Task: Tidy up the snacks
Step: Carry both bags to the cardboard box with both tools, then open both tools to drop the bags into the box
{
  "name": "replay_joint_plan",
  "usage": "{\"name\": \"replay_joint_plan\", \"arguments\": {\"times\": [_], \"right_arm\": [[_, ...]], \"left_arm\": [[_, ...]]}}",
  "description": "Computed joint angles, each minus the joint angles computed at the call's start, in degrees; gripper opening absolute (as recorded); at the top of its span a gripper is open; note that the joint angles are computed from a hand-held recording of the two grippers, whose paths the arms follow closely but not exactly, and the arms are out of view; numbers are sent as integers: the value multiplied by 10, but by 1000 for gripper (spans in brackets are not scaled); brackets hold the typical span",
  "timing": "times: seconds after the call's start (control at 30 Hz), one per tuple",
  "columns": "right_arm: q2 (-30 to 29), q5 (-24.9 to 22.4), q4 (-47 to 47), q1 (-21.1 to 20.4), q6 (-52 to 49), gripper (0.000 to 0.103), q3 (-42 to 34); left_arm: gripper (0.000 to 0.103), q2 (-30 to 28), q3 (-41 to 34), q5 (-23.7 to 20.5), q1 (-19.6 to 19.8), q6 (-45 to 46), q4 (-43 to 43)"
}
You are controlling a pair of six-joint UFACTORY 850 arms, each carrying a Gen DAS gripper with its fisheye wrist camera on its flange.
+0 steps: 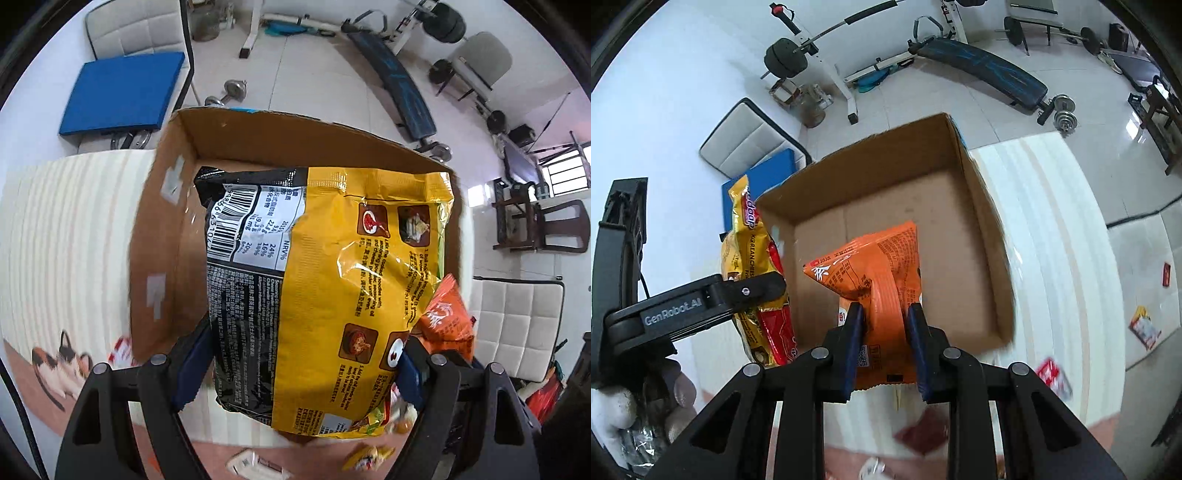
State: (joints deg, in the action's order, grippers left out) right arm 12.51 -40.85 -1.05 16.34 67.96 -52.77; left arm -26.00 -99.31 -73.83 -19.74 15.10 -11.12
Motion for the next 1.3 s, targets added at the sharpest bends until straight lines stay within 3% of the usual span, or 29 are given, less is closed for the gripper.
{"name": "replay_joint_plan", "arguments": {"times": [0.23, 0.4, 0.5, 0.53, 0.57, 0.6, 0.63, 0.73, 0.83, 1.03, 1.23, 1.3], "right_arm": [[-99, 40, 33, -70, -99, 27, -22], [-142, 61, 61, -90, -152, 27, -33], [-165, 61, 113, -98, -211, 29, -39], [-173, 55, 121, -100, -224, 39, -43], [-176, 51, 127, -101, -232, 61, -44], [-178, 48, 129, -101, -238, 72, -44], [-179, 45, 127, -101, -240, 81, -46], [-183, 27, 121, -99, -245, 81, -51], [-182, 12, 119, -93, -248, 90, -56], [-163, -17, 64, -67, -205, 92, -75], [-115, -46, -7, -8, -131, 93, -88], [-91, -55, -18, 15, -103, 93, -81]], "left_arm": [[83, -94, -65, -4, -24, -34, 32], [83, -134, -94, -23, -39, -40, 53], [85, -136, -90, -4, -42, -36, 55], [87, -135, -86, -2, -41, -35, 53], [92, -134, -85, -3, -40, -33, 47], [94, -133, -82, -4, -38, -30, 43], [94, -128, -74, -3, -37, -27, 42], [94, -122, -72, 7, -35, -21, 41], [94, -114, -73, 2, -30, -13, 34], [94, -75, -56, 16, -14, 30, 16], [94, 21, 16, 108, 1, 81, 3], [94, 48, 35, 111, 10, 95, -8]]}}
